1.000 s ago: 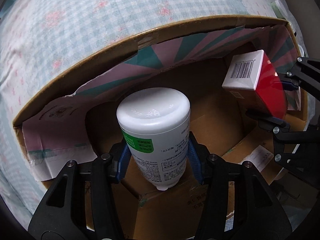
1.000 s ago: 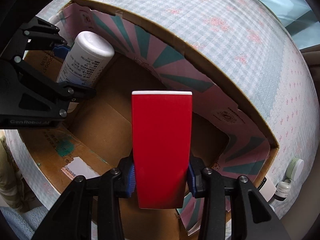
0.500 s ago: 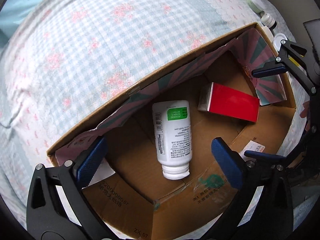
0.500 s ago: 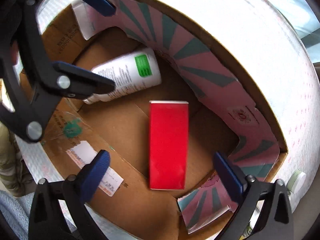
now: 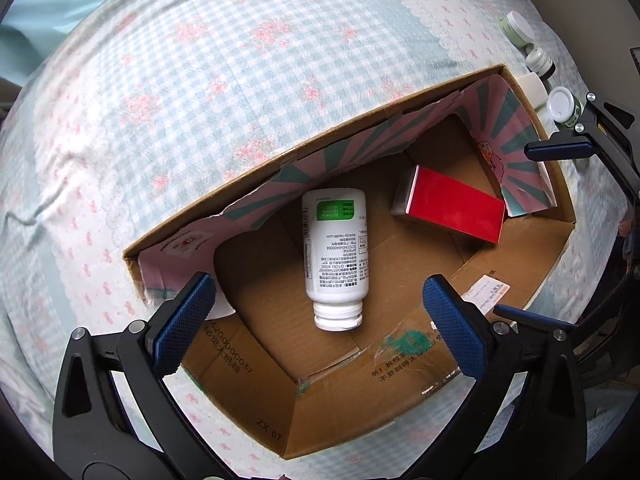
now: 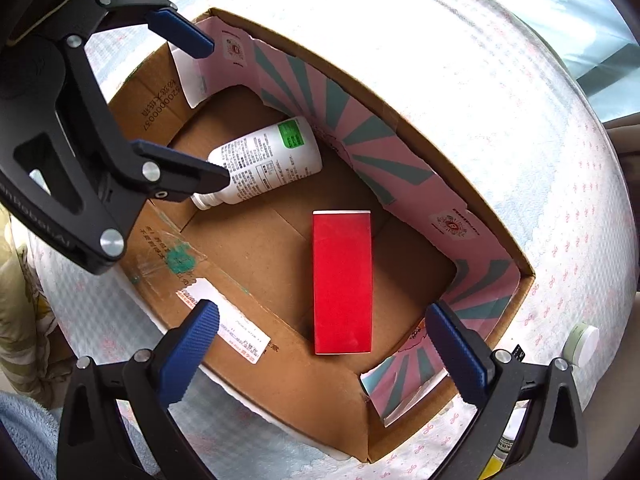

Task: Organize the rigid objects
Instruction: 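Withdraw both tools from the box toward the remaining items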

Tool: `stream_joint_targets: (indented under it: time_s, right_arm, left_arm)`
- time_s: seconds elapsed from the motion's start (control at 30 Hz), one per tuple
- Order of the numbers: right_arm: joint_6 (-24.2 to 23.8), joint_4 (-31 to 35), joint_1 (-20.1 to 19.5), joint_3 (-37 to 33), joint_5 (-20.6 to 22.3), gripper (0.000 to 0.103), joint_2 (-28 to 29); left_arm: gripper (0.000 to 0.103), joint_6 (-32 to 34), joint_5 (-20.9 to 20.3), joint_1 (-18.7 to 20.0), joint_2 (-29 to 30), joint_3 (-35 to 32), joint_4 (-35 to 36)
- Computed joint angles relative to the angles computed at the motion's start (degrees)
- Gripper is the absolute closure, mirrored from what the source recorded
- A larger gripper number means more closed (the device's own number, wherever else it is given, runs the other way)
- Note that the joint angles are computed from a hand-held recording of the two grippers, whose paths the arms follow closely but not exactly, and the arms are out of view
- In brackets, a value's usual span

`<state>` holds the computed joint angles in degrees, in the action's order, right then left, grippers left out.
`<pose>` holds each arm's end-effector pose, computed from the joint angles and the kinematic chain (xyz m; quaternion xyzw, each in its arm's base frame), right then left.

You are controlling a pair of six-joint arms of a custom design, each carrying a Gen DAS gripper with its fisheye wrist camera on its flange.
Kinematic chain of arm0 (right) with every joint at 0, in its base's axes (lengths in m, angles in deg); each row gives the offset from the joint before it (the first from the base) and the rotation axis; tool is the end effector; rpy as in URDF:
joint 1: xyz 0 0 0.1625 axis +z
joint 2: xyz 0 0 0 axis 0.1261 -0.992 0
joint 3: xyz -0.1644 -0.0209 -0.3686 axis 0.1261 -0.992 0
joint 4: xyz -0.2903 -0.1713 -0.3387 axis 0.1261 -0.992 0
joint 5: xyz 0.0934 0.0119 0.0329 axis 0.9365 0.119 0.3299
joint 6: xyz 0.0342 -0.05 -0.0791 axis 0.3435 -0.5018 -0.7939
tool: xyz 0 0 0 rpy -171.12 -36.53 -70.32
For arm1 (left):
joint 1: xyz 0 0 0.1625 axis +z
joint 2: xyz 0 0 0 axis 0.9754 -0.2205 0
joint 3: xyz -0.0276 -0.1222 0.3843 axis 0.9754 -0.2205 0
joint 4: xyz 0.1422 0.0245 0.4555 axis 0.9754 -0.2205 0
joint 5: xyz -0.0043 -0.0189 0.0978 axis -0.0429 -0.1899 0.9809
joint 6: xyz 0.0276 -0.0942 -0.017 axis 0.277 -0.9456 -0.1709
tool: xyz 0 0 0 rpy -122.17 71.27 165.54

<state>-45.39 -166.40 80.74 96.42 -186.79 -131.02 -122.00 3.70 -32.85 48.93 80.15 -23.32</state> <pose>0.0445 -0.7205 0.3527 0.4975 -0.7987 -0.1786 0.2877 -0.4489 -0.7009 -0.0440 0.0008 0.9363 -0.0602 0.3460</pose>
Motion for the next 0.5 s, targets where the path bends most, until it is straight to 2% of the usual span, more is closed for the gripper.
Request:
stream_joint_targets:
  time_s: [0.1, 0.3, 0.37, 0.5]
  right_arm:
    - [-1.3, -2.2, -0.4, 2.0, 0.0, 0.0, -2.1]
    - [-2.1, -5.4, -0.1, 3.7, 2.1, 0.0, -5.2]
    - [0.9, -2.9, 0.0, 2.6, 3.1, 0.0, -6.0]
    - [13.0, 5.4, 1.7, -1.7, 5.7, 0.0, -6.4]
  left_arm:
    - [0.0, -1.3, 0.7, -1.0, -0.3, -0.3, 1.0]
    - [0.0, -6.3, 2.0, -4.2, -4.6, 2.9, 3.1]
    - [0.0, -8.8, 2.6, -5.5, -5.5, 3.3, 4.1]
    - [0.0, -15.5, 3.0, -8.3, -7.1, 3.8, 6.7]
